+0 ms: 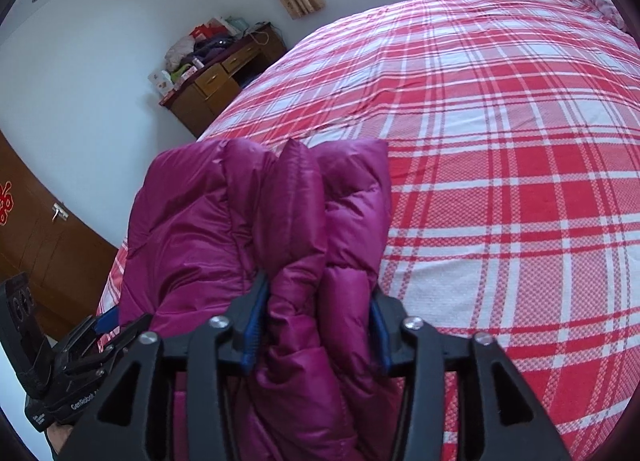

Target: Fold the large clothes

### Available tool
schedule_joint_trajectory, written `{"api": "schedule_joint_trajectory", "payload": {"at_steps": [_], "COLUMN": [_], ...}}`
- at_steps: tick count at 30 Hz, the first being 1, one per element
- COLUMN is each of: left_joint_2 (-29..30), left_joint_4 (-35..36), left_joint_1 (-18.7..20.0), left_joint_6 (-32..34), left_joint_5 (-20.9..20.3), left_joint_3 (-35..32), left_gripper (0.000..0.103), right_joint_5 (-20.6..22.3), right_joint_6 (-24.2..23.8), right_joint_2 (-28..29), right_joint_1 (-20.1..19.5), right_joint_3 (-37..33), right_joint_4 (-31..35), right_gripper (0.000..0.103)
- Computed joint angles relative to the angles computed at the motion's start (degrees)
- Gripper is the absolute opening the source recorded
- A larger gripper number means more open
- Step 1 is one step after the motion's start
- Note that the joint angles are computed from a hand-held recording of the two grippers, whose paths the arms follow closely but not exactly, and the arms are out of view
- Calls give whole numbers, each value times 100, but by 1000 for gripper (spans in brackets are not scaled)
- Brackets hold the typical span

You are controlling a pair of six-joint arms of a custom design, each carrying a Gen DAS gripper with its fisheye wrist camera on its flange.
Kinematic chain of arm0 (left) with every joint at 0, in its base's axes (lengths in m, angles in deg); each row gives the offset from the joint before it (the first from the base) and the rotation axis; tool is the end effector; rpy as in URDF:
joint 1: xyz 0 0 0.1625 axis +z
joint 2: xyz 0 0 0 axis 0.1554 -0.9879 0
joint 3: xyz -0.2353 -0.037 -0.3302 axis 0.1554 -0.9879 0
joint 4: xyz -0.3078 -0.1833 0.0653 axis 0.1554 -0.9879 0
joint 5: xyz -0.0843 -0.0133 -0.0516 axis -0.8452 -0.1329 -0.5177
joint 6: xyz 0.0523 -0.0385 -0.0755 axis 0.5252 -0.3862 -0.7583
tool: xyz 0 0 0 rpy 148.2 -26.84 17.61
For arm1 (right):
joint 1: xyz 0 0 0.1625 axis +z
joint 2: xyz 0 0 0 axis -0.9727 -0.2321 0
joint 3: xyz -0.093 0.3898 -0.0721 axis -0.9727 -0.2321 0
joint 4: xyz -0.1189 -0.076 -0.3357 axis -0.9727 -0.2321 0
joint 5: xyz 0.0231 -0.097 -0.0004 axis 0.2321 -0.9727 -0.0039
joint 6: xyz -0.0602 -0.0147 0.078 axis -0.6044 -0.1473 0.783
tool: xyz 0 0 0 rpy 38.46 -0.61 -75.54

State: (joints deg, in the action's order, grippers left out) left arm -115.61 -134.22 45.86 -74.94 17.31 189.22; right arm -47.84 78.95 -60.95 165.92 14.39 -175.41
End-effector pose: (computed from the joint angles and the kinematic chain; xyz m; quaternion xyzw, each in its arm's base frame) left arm -0.1062 -0.5037 0.2070 0.2262 0.8702 -0.3195 0.2992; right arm 0.1101 -0.6107 0.2075 0.0441 -0.9293 0.3503 0.1083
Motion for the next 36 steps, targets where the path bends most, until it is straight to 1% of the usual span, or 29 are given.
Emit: {"api": "schedule_joint_trajectory", "payload": {"at_steps": [1, 3, 4, 6, 7, 9, 11, 13, 18, 24, 27, 29, 36], "left_joint_2": [-59, -183, -246, -390, -443, -575, -717, -857, -1089, -1266, -1312, -1322, -1332], "left_joint_4": [16, -61, -149, -310, -382, -552, -674, -769, -894, -998, -1020, -1050, -1174], "left_joint_1": [-46, -126, -172, -311, -359, -503, -644, -752, -977, -1105, -1142, -1174, -1226], "left_joint_6": [-4, 35, 62, 83, 107, 147, 157, 200, 269, 324, 320, 321, 377], "left_joint_5": [40, 100, 123, 214, 233, 310, 381, 386, 450, 413, 414, 436, 503], "left_joint_3": [45, 123, 166, 268, 298, 379, 470, 549, 639, 696, 710, 729, 785], "left_gripper": [70, 70, 70, 70, 71, 74, 77, 79, 81, 82, 83, 83, 83], "right_joint_5": [-14, -105, -196, -445, -576, -674, -819, -907, -1126, -1275, -1299, -1349, -1323], "right_joint_6": [80, 99, 71, -21, -116, -311, -600, -784, -1033, -1134, -1181, -1221, -1265], "right_joint_2": [-71, -138, -192, -312, -396, -488, -555, -574, -603, -679, -711, -704, -705], "right_joint_1": [9, 53, 103, 249, 361, 510, 727, 866, 1192, 1394, 1461, 1506, 1543], "right_joint_3": [36, 172, 261, 453, 590, 768, 964, 1004, 1190, 1345, 1390, 1404, 1460], "right_joint_4": [1, -277, -449, -797, -1017, -1323, -1695, -1822, -2208, -2529, -2614, -2703, -2734], "right_gripper": [59, 65, 70, 72, 73, 76, 82, 86, 86, 90, 91, 93, 93]}}
